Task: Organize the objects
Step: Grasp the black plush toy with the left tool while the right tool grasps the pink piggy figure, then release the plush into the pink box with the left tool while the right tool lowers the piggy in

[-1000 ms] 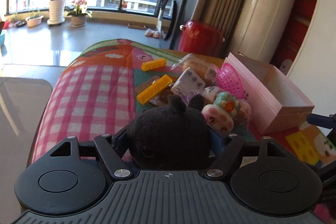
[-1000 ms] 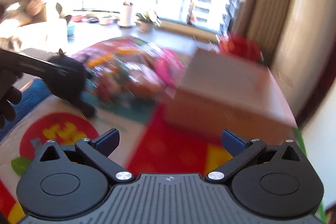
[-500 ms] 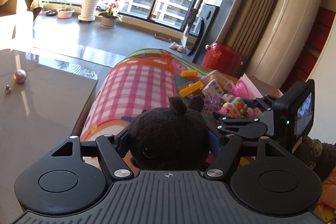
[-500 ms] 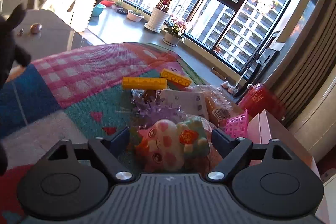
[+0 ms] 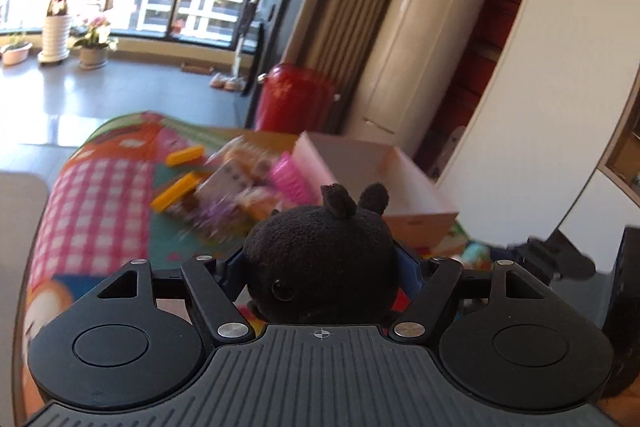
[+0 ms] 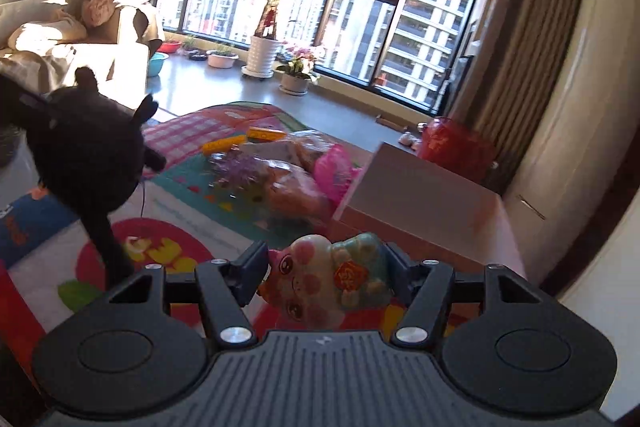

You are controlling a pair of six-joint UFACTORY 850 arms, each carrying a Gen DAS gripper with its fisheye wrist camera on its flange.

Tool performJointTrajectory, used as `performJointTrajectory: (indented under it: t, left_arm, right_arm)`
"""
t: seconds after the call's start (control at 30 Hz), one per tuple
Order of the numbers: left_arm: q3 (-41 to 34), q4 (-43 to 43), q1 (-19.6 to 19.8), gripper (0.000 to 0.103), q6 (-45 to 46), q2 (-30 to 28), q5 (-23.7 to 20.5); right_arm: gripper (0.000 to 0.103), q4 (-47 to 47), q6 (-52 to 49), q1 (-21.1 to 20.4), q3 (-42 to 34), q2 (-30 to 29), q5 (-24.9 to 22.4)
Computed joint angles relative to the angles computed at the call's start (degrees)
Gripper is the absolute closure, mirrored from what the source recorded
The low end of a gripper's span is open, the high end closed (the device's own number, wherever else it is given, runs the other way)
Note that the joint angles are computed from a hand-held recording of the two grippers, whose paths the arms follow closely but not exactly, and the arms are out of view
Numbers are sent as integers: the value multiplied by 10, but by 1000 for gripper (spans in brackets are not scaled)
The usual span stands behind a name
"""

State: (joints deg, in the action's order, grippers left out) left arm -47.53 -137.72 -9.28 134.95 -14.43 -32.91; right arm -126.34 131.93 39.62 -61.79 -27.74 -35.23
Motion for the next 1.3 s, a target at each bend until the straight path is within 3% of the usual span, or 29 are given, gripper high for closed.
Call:
performJointTrajectory:
  t: [0.23, 0.37, 0.43, 0.53, 0.63, 0.7, 0.73, 0.87, 0.9, 0.97, 1.1, 1.2, 1.3]
  left_arm:
    - [-259, -37, -84, 21, -31, -168, 23]
    - [-421, 133, -114, 25, -207, -299, 139]
    - [-448, 126, -118, 29, -212, -329, 153]
    - [-424, -17, -107, 29, -107, -324, 89]
    - [-361, -102, -90, 29, -17, -287, 33]
    - [-317, -135, -80, 29, 57, -261, 23]
    - [-293, -160, -77, 29, 101, -249, 21]
    - [-223, -222, -67, 29, 212, -211, 50]
    - [-208, -245, -65, 29, 240, -202, 59]
    - [-166, -275, -58, 29, 271, -173, 70]
    - [-110, -219, -28, 29, 218, -144, 61]
    - [-87, -165, -20, 29, 148, -135, 47]
    - [-62, -109, -20, 29, 88, -117, 34]
  right_arm:
    - [40, -1, 81, -35, 70, 43, -66]
    - [40, -7, 107, -51, 74, 41, -60]
    - [40, -14, 122, -61, 72, 38, -48]
    - [40, -29, 145, -74, 65, 31, -31]
    - [40, -65, 187, -92, 51, 29, 5]
    - [40, -106, 235, -108, 28, 25, 34]
    - [46, -132, 262, -118, 8, 19, 47]
    - [46, -152, 271, -149, -104, -30, 76]
    - [43, -157, 274, -159, -144, -48, 103]
    - [17, -145, 267, -173, -207, -77, 153]
    - [16, -77, 205, -174, -236, -89, 169]
    - [13, -71, 168, -162, -183, -67, 156]
    - [8, 1, 55, -139, -111, -42, 134]
